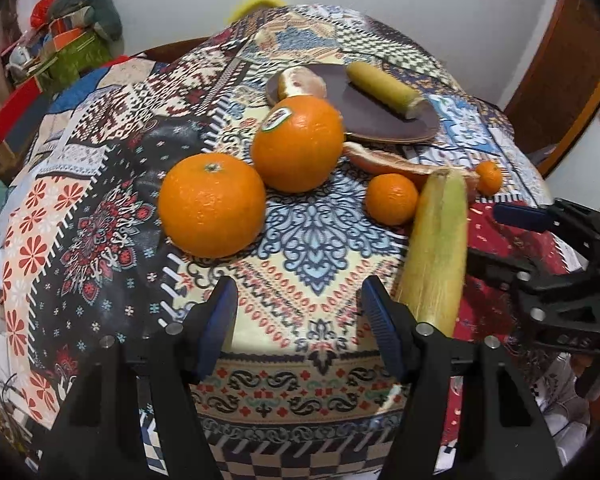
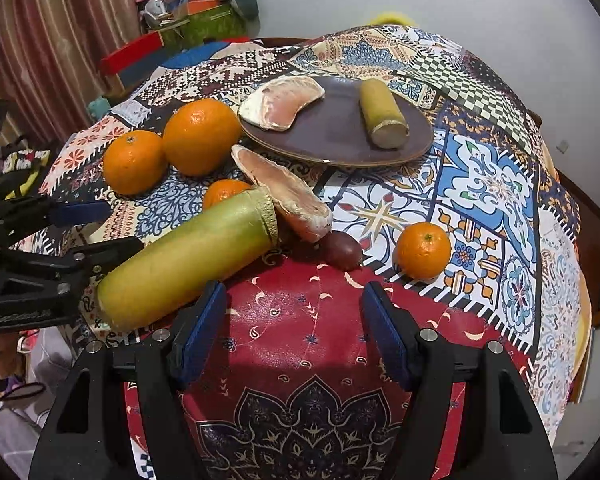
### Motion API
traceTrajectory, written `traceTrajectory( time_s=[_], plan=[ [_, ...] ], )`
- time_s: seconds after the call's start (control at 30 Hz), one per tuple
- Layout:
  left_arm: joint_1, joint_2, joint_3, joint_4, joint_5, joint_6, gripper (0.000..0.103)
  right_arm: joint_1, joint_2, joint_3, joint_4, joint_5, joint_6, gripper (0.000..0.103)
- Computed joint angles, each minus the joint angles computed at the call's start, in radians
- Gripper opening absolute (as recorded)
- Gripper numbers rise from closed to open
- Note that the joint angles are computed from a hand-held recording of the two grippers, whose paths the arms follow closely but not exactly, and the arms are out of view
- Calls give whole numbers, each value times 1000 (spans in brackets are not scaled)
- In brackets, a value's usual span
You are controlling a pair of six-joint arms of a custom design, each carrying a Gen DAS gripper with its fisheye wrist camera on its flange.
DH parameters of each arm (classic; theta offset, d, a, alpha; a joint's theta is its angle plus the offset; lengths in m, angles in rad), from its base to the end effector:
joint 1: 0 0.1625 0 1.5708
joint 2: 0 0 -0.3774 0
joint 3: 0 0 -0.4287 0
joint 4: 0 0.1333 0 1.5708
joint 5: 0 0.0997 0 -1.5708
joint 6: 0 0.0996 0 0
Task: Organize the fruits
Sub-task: 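Withdraw the left tool from the plate while the right tool moves to the long green cylinder, then close the right tool on the long green cylinder and lift it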
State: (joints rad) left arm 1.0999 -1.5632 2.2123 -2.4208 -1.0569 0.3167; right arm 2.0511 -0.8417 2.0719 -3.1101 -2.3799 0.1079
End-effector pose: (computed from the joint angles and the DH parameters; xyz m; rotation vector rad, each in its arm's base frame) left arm -0.0460 -0.4921 0.2157 0.9439 2.4529 -0.3172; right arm 0.2902 -0.4245 0.0047 0.2839 -2.3626 0.6487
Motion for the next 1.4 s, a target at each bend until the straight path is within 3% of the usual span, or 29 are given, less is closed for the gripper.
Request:
traceTrajectory(
  time_s=[0.13,0.57,0.7,0.93,1.17,1.3,1.4],
  plan=[
    [-3,-20,5,28,-60,11,64,-9,-12,12,1,2,8,67],
    [-60,-15,66,-3,-15,28,64,0,9,-20,-37,-53,-47,67],
    [-47,-19,52,-21,-36,16,64,9,-16,-3,-79,-21,-57,67],
    [-42,-59,70,-146,25,55,64,33,-7,-8,-119,38,-46,67],
    [-1,-79,54,-181,19,66,64,25,45,-42,-61,90,2,47],
    [7,-88,63,-208,36,77,64,0,53,-47,-31,138,44,45],
    [13,-88,64,-208,39,76,64,-1,65,-56,-32,134,41,44]
  ],
)
